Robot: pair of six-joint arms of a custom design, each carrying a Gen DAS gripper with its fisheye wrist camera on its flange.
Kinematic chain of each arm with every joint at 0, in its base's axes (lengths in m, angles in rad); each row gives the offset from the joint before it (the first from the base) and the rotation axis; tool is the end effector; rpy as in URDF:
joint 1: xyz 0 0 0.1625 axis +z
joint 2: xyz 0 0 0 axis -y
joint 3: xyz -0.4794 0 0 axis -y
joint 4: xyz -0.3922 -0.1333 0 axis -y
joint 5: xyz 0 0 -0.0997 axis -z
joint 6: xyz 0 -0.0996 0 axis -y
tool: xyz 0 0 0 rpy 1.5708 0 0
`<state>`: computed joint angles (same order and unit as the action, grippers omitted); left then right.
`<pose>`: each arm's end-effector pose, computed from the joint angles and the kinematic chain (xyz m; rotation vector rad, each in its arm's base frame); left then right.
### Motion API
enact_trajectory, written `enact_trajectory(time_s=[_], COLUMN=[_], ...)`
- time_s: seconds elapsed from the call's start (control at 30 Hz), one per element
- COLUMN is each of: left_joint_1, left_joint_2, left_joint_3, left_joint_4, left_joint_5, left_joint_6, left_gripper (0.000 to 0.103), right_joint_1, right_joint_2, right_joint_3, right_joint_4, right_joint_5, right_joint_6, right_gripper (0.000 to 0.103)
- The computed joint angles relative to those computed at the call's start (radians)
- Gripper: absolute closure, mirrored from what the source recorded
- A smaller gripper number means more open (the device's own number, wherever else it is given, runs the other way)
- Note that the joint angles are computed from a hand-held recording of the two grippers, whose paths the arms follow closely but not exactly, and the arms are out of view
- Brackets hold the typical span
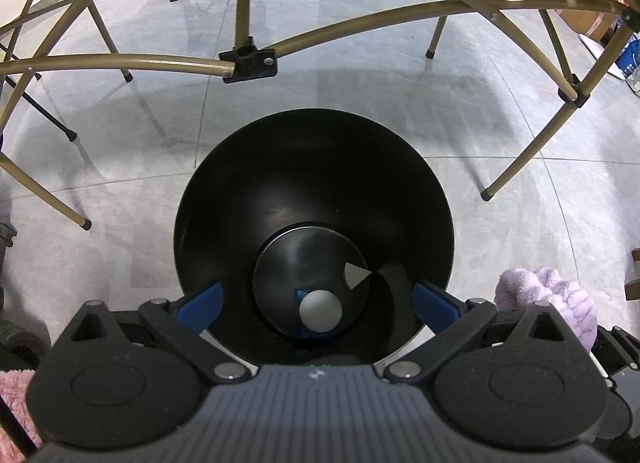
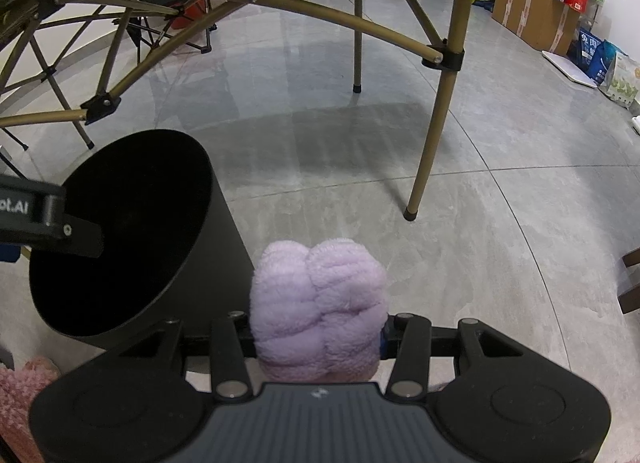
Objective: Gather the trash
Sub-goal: 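Move the left tool aside and bring the right tool over the bin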
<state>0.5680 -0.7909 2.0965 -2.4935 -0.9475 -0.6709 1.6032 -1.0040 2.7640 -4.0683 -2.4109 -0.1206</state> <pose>-0.3203 -0.4315 0.0126 0.5526 2.3782 -0.2665 0.0689 -0.3001 0.1996 -0.2066 -2.1822 0.7914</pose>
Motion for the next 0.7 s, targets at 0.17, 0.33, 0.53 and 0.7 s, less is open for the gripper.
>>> enact_trajectory(time_s=[0.17, 0.33, 0.53, 0.7], left_joint_1=[0.003, 0.008, 0.016, 0.025], left_joint_2=[-0.015, -0.037, -0.068, -0.099], left_joint_3=[0.009, 0.023, 0.042, 0.057], left_joint_4=[0.006, 0.006, 0.004, 0.008], left_joint_5=[0.011, 0.027, 0.048, 0.062], left_joint_6=[-0.006, -0.013, -0.020, -0.034], left_gripper=[0.000, 0.000, 0.000, 0.000], right_joint_1=[0.036, 0.075, 0.123, 0.159], right_joint_2=[-0.012, -0.025, -0.029, -0.029], right_joint_3=[-0.014, -0.034, -0.063, -0.091], right_joint_4=[0.045, 0.090, 0.132, 0.156], right_joint_5=[-0.010, -0.015, -0.021, -0.025], right_joint_6=[0.018, 0.030, 0.040, 0.043], right_gripper=[0.058, 0.058, 0.058, 0.058])
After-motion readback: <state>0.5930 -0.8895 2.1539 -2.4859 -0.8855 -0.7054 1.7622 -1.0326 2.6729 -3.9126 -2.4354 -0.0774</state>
